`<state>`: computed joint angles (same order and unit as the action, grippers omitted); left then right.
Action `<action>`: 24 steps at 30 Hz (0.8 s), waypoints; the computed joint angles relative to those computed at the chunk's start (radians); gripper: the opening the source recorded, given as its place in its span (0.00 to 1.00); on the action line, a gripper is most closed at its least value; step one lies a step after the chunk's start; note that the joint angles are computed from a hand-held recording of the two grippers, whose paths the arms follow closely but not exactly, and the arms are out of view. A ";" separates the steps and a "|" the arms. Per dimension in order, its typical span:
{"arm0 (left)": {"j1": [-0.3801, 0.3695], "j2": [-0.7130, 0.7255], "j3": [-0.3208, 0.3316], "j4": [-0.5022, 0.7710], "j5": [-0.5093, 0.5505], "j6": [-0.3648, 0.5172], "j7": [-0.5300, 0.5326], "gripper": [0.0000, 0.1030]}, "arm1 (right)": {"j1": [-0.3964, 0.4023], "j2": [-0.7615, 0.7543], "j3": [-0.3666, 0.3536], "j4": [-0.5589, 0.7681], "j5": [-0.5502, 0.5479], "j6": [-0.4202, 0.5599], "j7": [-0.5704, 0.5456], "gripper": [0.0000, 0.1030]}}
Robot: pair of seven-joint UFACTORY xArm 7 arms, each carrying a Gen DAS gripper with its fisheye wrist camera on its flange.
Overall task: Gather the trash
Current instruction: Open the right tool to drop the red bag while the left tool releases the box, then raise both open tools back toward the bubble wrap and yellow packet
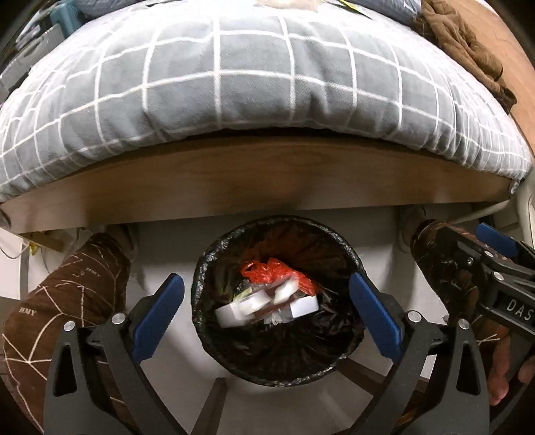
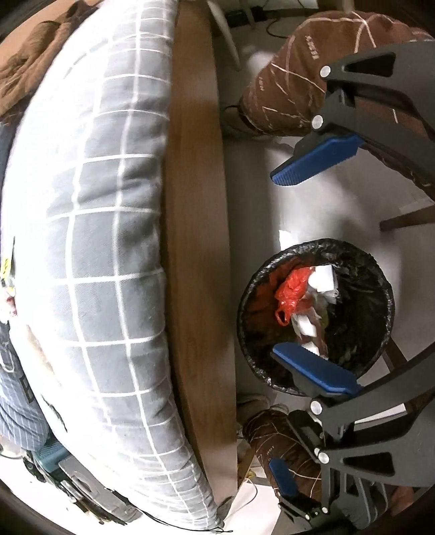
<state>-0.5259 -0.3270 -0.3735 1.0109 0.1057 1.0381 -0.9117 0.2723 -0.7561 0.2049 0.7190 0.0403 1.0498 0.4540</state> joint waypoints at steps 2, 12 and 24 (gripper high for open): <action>0.006 -0.005 -0.003 0.010 0.017 0.007 -0.008 0.94 | -0.005 -0.002 0.003 0.013 -0.013 -0.007 -0.001 0.89; 0.055 0.002 -0.005 0.114 0.108 0.035 -0.015 0.94 | -0.053 0.016 -0.001 0.100 -0.070 -0.047 -0.017 0.88; 0.093 0.115 0.016 0.316 0.210 0.051 0.017 0.94 | -0.122 0.153 -0.015 0.257 -0.140 -0.131 -0.066 0.89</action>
